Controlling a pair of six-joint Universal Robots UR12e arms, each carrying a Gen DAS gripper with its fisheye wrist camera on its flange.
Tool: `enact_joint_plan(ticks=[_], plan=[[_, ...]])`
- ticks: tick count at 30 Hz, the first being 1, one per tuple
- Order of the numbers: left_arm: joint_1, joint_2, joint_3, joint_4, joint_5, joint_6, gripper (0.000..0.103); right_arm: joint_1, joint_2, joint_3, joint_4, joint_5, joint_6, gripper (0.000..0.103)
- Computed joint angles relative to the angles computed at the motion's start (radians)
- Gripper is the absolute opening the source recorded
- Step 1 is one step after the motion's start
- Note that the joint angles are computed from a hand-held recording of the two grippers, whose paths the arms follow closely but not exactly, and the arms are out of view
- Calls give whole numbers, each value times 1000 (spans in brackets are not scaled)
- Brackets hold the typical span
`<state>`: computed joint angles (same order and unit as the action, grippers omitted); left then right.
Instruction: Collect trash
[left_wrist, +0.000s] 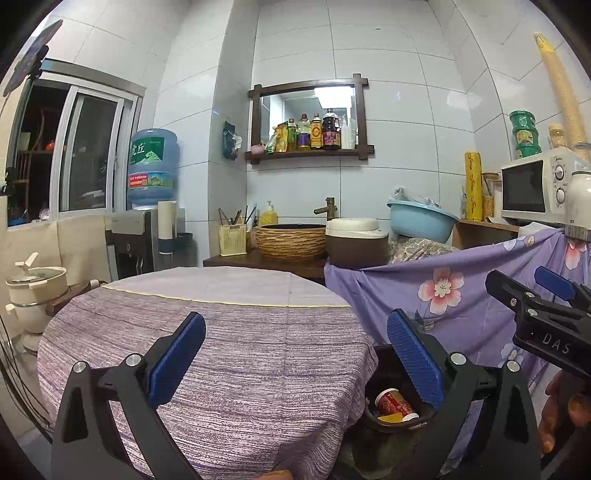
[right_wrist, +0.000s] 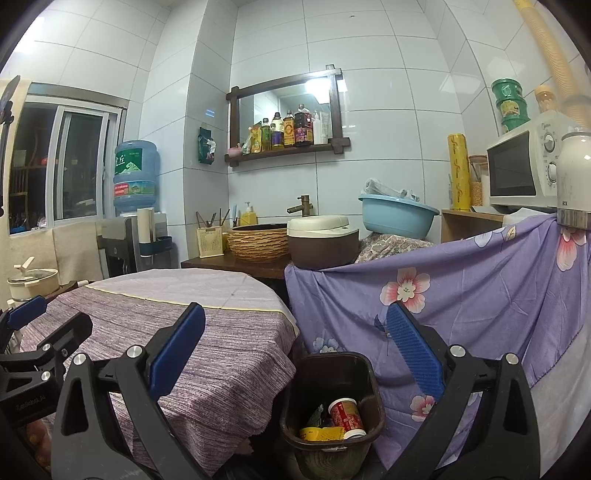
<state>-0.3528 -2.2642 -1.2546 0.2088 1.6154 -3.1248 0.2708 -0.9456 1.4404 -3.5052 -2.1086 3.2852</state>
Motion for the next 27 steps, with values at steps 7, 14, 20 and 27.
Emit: enact_joint_plan(ticks=[7,14,20,27], plan=[[-2,0,1,-3,5,12,98,1,0,-1,5,-5,4,97],[-1,2,2,-10,-7,9,98,0,1,0,5,-5,9,97],[1,3,2,-18,-17,9,98,2,2,-1,6,-11,10,97],[3,2,3,-19,-25,10,98,3,5,-3,10,-14,13,97]])
